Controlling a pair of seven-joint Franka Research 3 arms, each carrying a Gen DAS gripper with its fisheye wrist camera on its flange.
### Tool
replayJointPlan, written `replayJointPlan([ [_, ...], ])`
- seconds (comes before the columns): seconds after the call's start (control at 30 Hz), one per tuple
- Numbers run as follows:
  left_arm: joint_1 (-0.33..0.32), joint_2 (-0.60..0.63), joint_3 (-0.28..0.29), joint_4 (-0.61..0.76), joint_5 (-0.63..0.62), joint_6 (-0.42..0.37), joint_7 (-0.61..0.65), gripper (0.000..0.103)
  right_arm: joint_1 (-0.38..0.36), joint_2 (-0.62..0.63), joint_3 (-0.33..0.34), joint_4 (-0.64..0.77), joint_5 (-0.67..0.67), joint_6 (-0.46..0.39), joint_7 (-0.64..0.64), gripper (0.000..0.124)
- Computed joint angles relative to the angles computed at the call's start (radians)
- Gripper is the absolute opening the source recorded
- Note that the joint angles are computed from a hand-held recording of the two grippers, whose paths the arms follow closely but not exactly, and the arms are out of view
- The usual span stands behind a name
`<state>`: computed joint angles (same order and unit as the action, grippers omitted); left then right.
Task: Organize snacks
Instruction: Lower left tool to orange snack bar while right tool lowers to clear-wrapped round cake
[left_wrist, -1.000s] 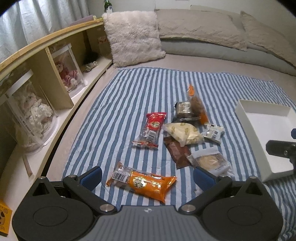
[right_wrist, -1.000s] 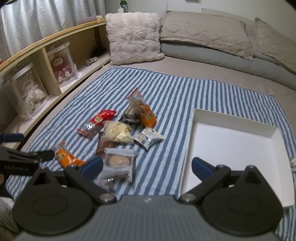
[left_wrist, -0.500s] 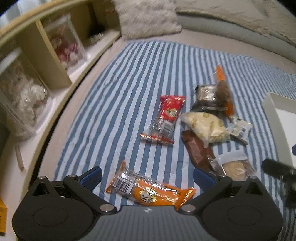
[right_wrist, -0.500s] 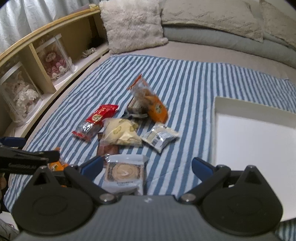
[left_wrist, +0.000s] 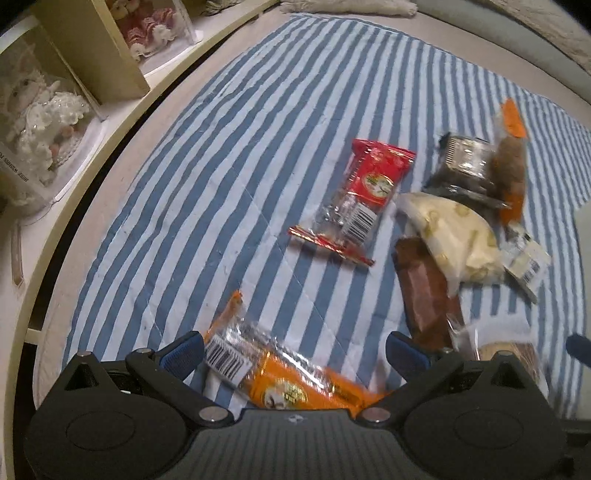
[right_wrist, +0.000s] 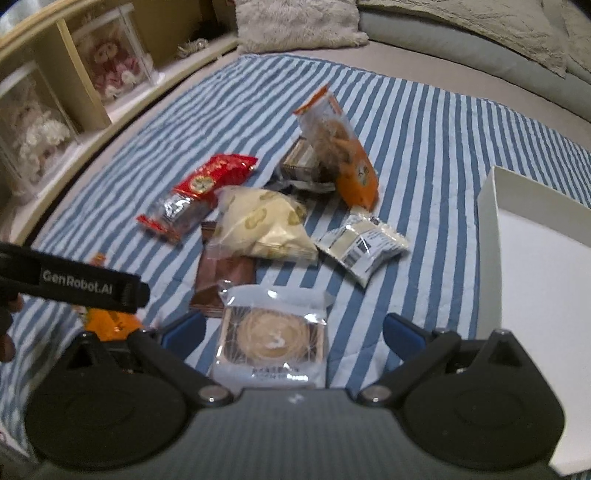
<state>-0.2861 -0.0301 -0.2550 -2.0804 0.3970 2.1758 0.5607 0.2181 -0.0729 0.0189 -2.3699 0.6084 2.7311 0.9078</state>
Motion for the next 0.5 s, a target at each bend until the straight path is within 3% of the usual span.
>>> replayJointPlan([
  [0.3, -0.012, 0.039, -0.003, 0.029, 0.001, -0.092, 0.067, 0.103, -0.004, 0.067, 0.012, 0.046, -0.048, -0.052, 0.01, 0.103],
  [0.5, -0.005, -0.033, 0.003, -0.056, -0.044, -0.066, 0.092, 0.103, -0.012, 0.093, 0.014, 0.072, -0.076, -0.122, 0.028, 0.103],
])
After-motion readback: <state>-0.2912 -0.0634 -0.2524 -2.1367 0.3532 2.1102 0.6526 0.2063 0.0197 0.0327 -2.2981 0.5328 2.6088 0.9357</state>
